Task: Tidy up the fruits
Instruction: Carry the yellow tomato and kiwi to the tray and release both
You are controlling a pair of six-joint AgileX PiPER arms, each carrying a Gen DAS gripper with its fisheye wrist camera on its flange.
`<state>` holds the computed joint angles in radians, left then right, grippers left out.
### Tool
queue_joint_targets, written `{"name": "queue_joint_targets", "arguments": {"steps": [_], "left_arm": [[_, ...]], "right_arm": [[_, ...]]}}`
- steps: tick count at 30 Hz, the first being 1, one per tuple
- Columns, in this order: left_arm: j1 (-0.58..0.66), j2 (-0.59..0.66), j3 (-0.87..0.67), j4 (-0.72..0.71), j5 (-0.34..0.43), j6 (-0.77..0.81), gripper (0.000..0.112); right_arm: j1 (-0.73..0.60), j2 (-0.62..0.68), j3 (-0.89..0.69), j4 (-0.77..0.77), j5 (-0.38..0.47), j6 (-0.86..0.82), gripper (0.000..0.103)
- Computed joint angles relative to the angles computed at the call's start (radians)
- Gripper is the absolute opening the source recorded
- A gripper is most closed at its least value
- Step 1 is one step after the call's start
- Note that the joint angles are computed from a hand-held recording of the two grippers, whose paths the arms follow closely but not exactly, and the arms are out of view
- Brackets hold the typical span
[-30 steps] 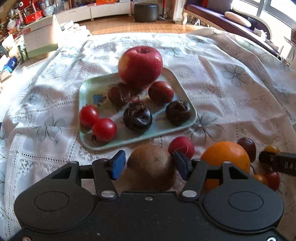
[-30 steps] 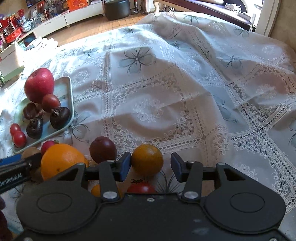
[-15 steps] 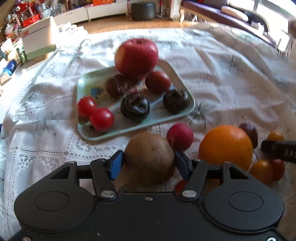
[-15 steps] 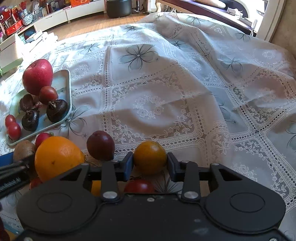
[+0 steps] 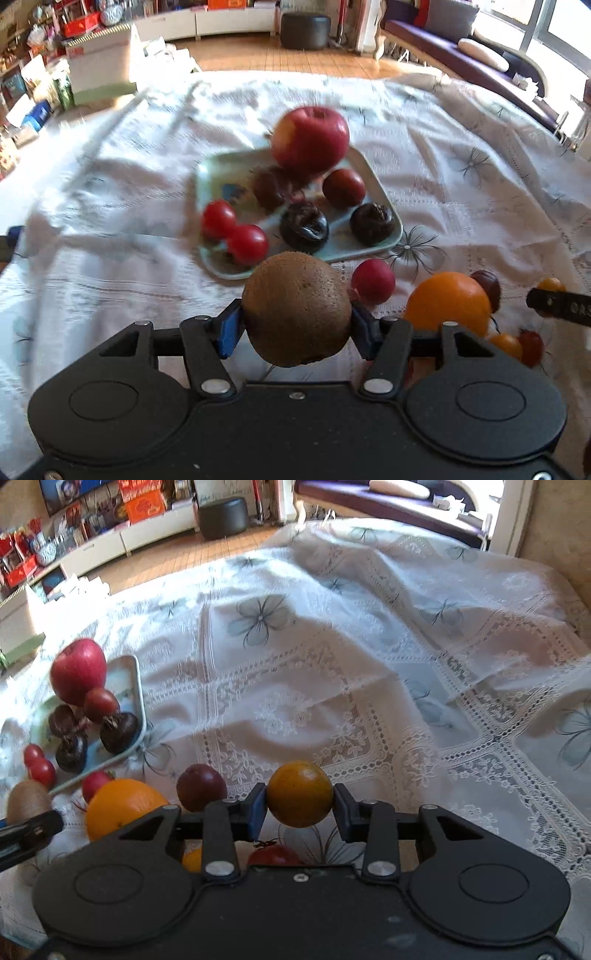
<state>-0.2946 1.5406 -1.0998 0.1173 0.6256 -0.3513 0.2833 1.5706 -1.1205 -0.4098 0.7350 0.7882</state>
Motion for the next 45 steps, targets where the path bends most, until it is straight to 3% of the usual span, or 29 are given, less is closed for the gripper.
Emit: {"name": "queue_joint_targets", "arguments": {"steps": [6,12,20,25,29,34,38,45], "left_arm": [[0.005,-0.266,0.161,0.048,0.060,0.017,0.062],[0.059,-0.491,0.324,-0.002,0.122,0.092,0.062],[0.020,-0.703,0.478,0.052,0.193,0.002,0.062],[0.044,-0.746,0.527,-0.010,0.226,0.039,0.062],[-0.048,-0.763,0.562,0.078,0.244,-0.077,0.062],[-0.047,-0.782,0.588,0.053,0.259,-0.064,0.062],[-0.143,-0.780,0.598,0.145,0.273,-0.187,0.062],[-0.173,-0.768,0.604,0.168,0.284,-0.227,0.063]], "right_arm": [[0.057,-0.129,0.087,-0.081,-0.039,0.084,0.039],[0.208,-0.299,0.184,-0.125,0.008,0.192,0.039],[0.620,-0.480,0.245,-0.156,0.232,0.381,0.039],[0.749,-0.498,0.261,-0.088,0.288,0.386,0.039],[0.838,-0.483,0.283,-0.048,0.318,0.421,0.039],[0.869,-0.428,0.288,-0.002,0.297,0.410,0.039],[0.898,-0.412,0.285,-0.002,0.299,0.410,0.039],[0.915,-0.399,0.277,-0.021,0.306,0.421,0.039]]}}
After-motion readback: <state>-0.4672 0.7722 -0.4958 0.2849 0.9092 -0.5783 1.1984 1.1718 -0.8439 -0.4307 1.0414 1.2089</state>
